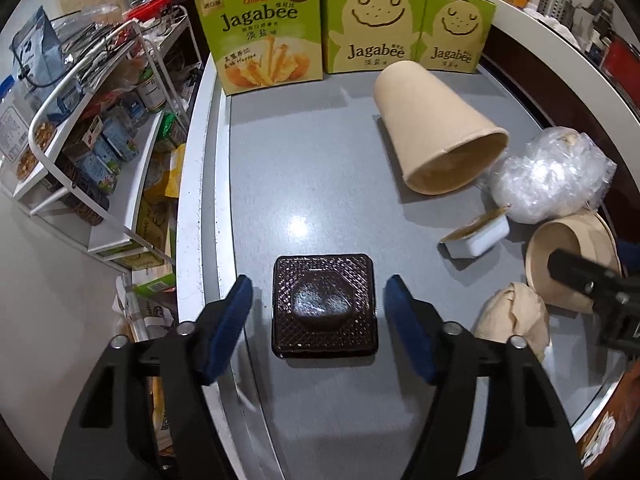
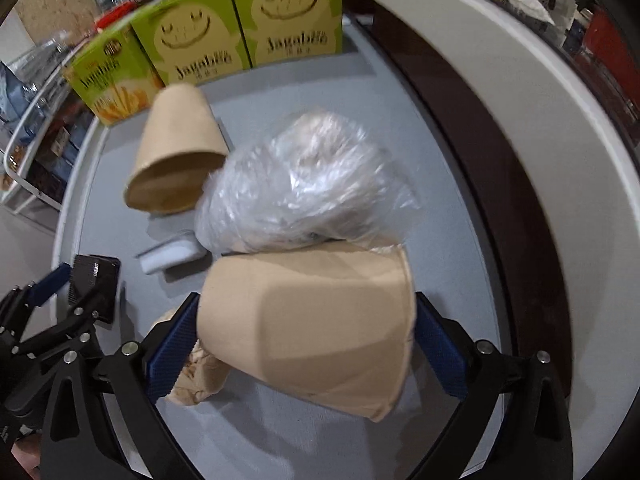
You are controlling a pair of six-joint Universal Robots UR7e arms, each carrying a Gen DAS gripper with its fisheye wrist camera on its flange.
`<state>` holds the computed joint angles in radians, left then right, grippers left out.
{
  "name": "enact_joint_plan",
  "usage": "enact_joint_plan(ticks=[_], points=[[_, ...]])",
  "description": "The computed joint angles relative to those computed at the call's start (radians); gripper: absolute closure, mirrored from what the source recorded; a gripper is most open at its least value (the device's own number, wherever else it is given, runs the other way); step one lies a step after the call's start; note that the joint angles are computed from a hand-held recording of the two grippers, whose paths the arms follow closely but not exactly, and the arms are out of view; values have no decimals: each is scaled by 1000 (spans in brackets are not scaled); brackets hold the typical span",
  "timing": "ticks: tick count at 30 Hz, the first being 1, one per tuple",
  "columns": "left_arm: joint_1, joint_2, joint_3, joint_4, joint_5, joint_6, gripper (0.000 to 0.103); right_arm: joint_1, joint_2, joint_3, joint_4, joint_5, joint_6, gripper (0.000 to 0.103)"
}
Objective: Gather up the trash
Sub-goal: 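Grasp the dark square tray with the left tool while the right tool grasps the paper cup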
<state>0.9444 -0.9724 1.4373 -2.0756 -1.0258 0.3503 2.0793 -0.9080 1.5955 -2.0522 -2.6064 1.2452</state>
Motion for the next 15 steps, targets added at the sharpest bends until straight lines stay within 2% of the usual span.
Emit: enact_joint_plan(ticks=[3,9,15], points=[[2,2,-9,29,-9,-9,53,4,-1,8,-20,-1,-30,12],[4,-7,-9,40,-33,-12,54,13,-22,62,-154,15,-97,12],[2,-27,-3,49,-52,-30,54,28,-44,82,-176,19,-106,12]])
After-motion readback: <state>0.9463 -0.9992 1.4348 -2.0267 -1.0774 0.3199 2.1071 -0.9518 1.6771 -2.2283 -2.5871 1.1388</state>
